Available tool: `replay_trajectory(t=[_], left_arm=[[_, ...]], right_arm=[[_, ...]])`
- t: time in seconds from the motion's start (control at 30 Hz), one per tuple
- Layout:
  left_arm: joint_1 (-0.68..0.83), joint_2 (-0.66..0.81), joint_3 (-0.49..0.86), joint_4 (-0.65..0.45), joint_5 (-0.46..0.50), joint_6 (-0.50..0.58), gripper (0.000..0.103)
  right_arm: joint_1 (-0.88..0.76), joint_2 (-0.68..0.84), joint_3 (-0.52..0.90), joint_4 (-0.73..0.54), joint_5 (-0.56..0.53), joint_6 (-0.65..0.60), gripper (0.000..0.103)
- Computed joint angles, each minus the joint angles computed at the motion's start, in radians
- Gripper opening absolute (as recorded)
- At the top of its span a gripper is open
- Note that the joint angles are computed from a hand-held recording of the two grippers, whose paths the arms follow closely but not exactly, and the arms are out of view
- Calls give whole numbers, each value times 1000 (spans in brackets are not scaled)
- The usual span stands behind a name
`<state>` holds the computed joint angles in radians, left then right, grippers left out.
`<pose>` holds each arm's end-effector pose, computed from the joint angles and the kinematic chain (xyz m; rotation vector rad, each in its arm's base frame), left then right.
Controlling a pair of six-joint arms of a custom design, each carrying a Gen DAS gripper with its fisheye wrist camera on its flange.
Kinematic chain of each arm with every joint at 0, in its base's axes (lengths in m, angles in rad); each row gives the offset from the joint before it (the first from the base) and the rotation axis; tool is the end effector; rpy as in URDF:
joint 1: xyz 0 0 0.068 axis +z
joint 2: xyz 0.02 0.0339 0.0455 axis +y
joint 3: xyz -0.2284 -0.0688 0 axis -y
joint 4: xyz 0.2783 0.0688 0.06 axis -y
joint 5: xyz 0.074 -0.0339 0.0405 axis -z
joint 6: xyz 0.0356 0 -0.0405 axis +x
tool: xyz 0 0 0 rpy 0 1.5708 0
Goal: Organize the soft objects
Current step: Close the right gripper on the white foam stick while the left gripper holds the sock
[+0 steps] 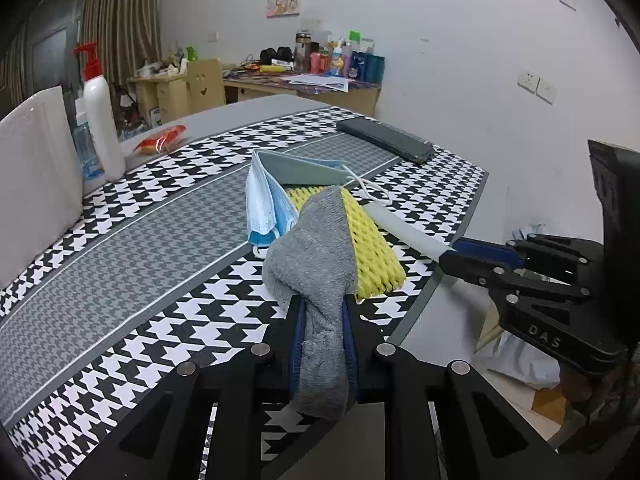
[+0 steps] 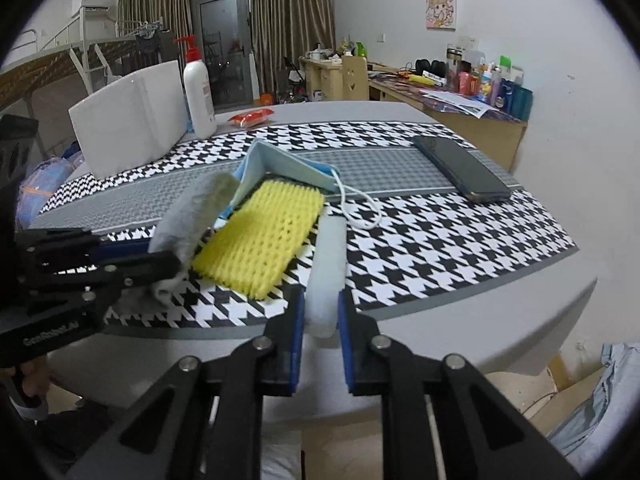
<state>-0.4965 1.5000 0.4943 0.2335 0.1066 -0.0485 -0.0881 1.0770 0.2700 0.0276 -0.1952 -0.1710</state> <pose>0.2461 -0.1376 0.0621 0.5787 2.2999 -0.3911 0.2248 -0.0129 0.0786 -0.1919 2.3259 0.1006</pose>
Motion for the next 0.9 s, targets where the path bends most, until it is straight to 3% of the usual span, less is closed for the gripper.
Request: replay_trajectory(t=[0.13, 0.23, 0.3, 0.57, 0.63, 0.7, 0.77, 0.9], left_arm=[[2, 17, 9, -1, -18, -14, 22], [4, 32, 21, -3, -28, -22, 31], [8, 49, 34, -1, -26, -29, 42], [8, 127, 95, -11, -36, -37, 48], [8, 135, 97, -9, -40, -37, 46], [11, 133, 96, -11, -36, -31, 26], [15, 128, 92, -13, -20, -28, 18], [28, 100, 66, -1, 9, -22, 14]], right_arm=[[1, 53, 21, 22, 23, 4, 28], [4, 74, 28, 44, 33, 5, 46], [2, 91, 35, 54, 29, 2, 46], [23, 163, 64, 91, 40, 6, 46], [20, 172, 69, 89, 41, 8, 46], [21, 182, 73, 92, 44, 10, 46], [18, 191, 80, 89, 46, 10, 46], [13, 211, 89, 90, 49, 18, 47]])
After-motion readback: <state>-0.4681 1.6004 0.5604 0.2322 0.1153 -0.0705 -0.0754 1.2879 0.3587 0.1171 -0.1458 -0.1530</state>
